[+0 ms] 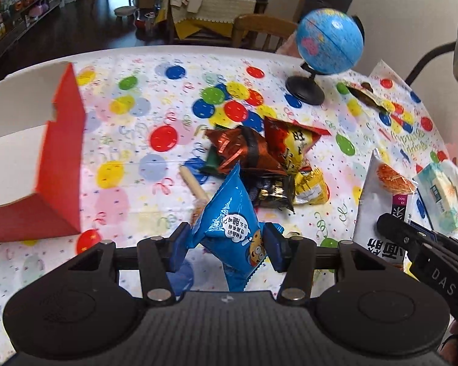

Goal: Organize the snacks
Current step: 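Carry both snacks over the red box and open both grippers to drop them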

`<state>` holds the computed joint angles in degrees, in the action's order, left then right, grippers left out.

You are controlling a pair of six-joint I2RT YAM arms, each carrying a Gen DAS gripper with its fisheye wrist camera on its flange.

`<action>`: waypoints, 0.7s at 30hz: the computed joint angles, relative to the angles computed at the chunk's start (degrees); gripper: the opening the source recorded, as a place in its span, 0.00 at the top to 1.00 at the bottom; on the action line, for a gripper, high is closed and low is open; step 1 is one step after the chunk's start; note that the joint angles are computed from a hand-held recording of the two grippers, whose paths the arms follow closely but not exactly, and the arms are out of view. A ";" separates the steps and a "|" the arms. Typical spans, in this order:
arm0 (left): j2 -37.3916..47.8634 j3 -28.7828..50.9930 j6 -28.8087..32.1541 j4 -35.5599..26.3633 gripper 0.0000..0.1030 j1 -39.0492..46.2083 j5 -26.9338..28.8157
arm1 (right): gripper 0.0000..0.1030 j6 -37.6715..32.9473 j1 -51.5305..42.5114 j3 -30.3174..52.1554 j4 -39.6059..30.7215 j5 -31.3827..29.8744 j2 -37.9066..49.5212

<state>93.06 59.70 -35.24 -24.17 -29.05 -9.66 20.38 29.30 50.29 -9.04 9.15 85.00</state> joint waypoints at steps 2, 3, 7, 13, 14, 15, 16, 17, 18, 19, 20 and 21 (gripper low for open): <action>-2.81 -1.63 -0.16 -0.60 0.50 0.72 -0.29 | 0.92 0.30 1.74 0.77 -1.12 0.38 -0.76; -4.27 -2.42 -0.15 -0.97 0.50 1.11 -0.50 | 0.92 0.47 2.56 1.27 -1.70 0.45 -0.97; -10.19 -5.18 0.33 -3.02 0.50 2.80 -1.44 | 0.92 0.84 6.28 3.53 -3.26 1.13 -1.13; -18.90 -8.65 2.77 -6.15 0.50 6.64 -2.13 | 0.93 1.32 11.92 7.91 -4.01 1.78 1.00; -20.38 -9.14 3.32 -6.67 0.50 7.62 -2.00 | 0.93 1.33 12.77 8.90 -4.16 1.98 1.65; -21.68 -9.48 3.83 -7.31 0.50 8.60 -1.87 | 0.93 1.40 13.49 10.01 -4.37 2.05 2.41; -22.97 -9.80 4.38 -7.95 0.50 9.68 -1.72 | 0.93 1.65 14.34 11.18 -4.52 2.23 3.26; -24.22 -10.12 5.05 -8.53 0.50 10.89 -1.53 | 0.93 1.85 15.09 12.41 -4.71 2.33 4.12; -25.29 -10.34 5.72 -9.21 0.50 12.22 -1.26 | 0.93 2.04 15.88 13.67 -4.92 2.45 4.99; -26.10 -10.31 6.38 -10.04 0.50 13.70 -0.76 | 0.93 2.30 16.93 14.72 -5.13 2.74 5.60; -26.83 -10.32 7.04 -10.78 0.50 15.16 -0.28 | 0.93 2.30 17.68 16.14 -5.40 2.84 6.61; -27.66 -10.46 7.94 -11.26 0.50 16.88 0.32 | 0.93 2.38 18.41 17.60 -5.72 2.89 7.68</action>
